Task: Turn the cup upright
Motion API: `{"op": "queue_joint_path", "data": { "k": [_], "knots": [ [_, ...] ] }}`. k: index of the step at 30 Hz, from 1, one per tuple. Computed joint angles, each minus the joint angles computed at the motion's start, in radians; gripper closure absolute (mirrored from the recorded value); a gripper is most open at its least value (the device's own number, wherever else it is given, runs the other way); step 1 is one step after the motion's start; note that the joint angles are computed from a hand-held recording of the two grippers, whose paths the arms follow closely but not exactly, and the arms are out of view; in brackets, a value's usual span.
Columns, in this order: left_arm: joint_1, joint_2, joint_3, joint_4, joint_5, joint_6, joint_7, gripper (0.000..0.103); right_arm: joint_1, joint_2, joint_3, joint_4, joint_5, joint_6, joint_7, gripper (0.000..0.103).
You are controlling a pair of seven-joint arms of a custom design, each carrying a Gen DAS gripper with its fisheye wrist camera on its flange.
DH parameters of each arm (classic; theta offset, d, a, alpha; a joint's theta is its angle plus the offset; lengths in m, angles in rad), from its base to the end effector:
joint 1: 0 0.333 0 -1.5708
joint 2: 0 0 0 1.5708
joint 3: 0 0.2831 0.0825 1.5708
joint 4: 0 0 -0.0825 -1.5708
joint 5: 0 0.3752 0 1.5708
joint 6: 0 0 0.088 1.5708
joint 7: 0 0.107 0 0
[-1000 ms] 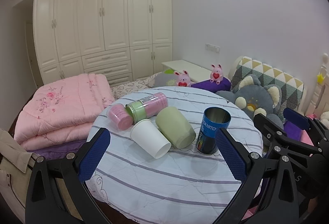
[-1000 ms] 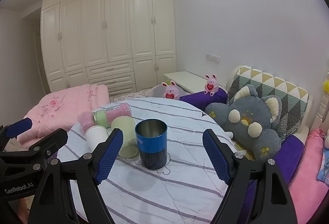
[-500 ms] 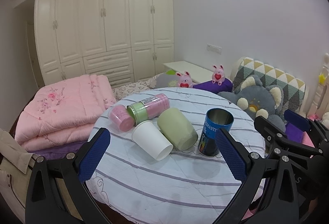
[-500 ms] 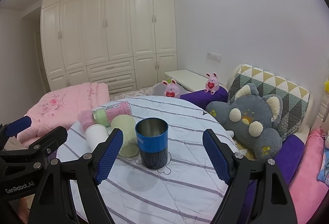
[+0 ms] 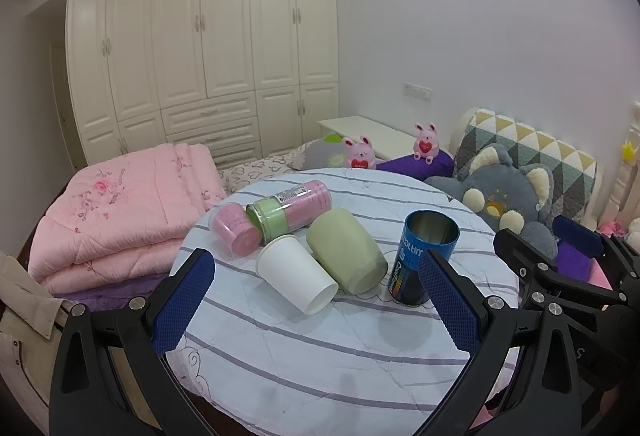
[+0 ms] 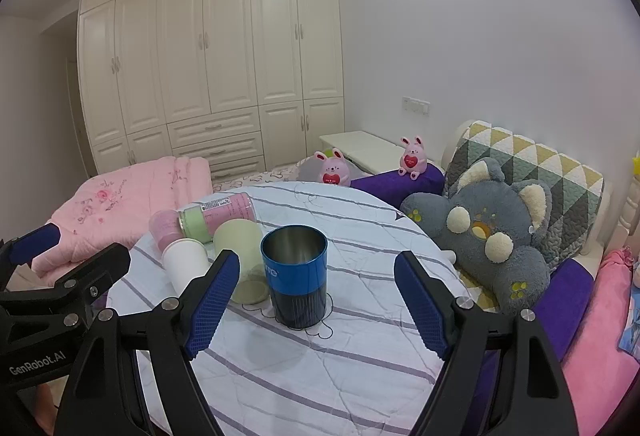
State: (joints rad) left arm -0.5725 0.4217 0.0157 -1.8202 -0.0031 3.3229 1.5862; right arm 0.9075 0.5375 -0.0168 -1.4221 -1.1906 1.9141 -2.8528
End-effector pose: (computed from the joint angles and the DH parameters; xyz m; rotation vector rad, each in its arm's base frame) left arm 0.5700 -0.3561 0.4162 -1.1131 2.0453 -1.2140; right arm 0.4863 0.4998 0.3992 -1.1737 1.9557 -1.2048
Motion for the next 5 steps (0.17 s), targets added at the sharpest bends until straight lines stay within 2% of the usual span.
{"op": "queue_joint_path", "data": {
  "k": [5],
  "knots": [
    [0.01, 0.007, -0.011, 0.014, 0.008, -0.014, -0.002, 0.0, -0.004, 0.007, -0.001, 0.007, 0.009, 0.004, -0.005, 0.022]
  ]
}}
